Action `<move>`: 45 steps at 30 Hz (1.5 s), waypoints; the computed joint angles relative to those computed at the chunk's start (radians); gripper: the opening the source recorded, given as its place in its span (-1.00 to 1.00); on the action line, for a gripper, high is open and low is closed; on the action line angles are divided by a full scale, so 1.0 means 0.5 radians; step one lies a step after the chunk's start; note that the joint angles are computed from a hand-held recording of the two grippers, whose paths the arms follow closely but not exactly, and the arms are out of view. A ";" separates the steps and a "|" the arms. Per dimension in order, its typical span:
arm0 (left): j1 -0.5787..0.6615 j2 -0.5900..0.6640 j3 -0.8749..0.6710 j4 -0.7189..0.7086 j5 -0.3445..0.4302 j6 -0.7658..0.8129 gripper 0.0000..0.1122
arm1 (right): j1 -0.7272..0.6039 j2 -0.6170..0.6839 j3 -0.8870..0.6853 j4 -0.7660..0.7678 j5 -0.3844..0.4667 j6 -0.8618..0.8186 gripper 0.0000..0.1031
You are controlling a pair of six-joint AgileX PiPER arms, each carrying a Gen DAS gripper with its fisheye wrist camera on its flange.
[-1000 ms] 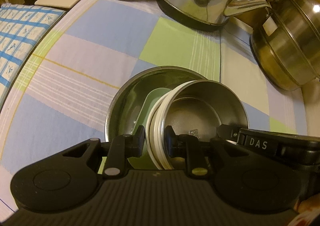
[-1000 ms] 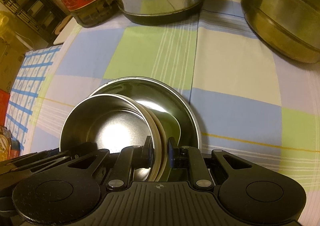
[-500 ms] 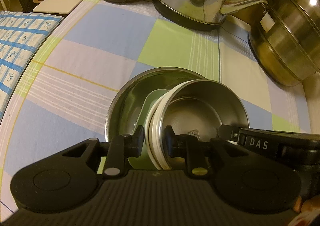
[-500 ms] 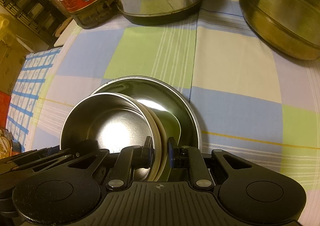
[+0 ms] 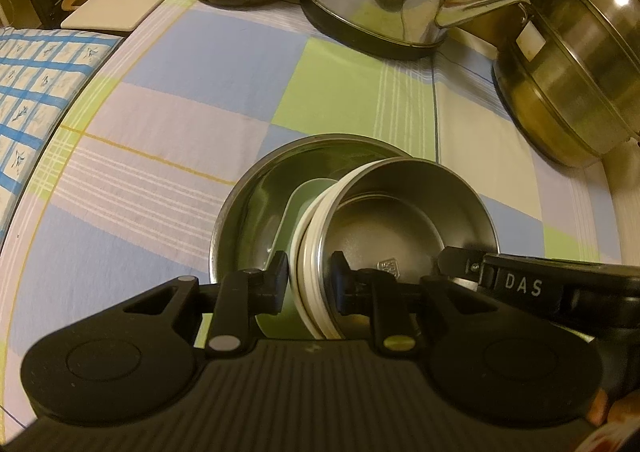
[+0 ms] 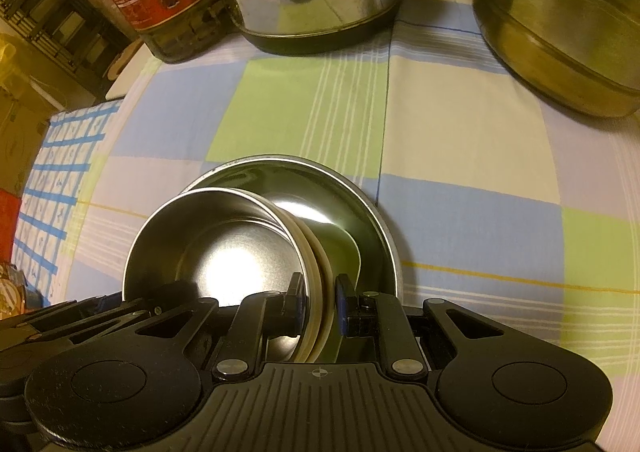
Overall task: Organize plates and bowls
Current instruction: 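Open the left gripper to release the bowl stack in the basin, then withdraw the left tool up and back from the basin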
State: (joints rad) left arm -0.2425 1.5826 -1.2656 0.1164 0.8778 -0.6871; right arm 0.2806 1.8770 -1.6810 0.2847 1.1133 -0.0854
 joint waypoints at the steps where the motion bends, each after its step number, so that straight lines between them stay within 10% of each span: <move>1: 0.000 0.000 0.000 0.000 0.001 0.005 -0.65 | -0.001 -0.001 -0.001 0.000 -0.001 0.002 -0.69; 10: -0.007 -0.038 0.032 0.059 -0.017 0.052 -0.57 | -0.038 -0.050 0.061 0.068 -0.050 -0.024 -0.64; 17: -0.033 -0.215 0.074 0.168 -0.061 0.121 -0.53 | -0.157 -0.273 0.275 0.348 -0.210 -0.221 0.13; 30: -0.248 -0.738 0.411 0.211 0.002 0.343 -0.45 | -0.351 -1.017 0.984 0.569 -0.430 -0.317 0.17; 45: -1.315 -1.040 0.528 0.687 0.543 -0.700 -0.45 | -0.794 -1.755 1.497 0.638 -0.007 -0.664 0.18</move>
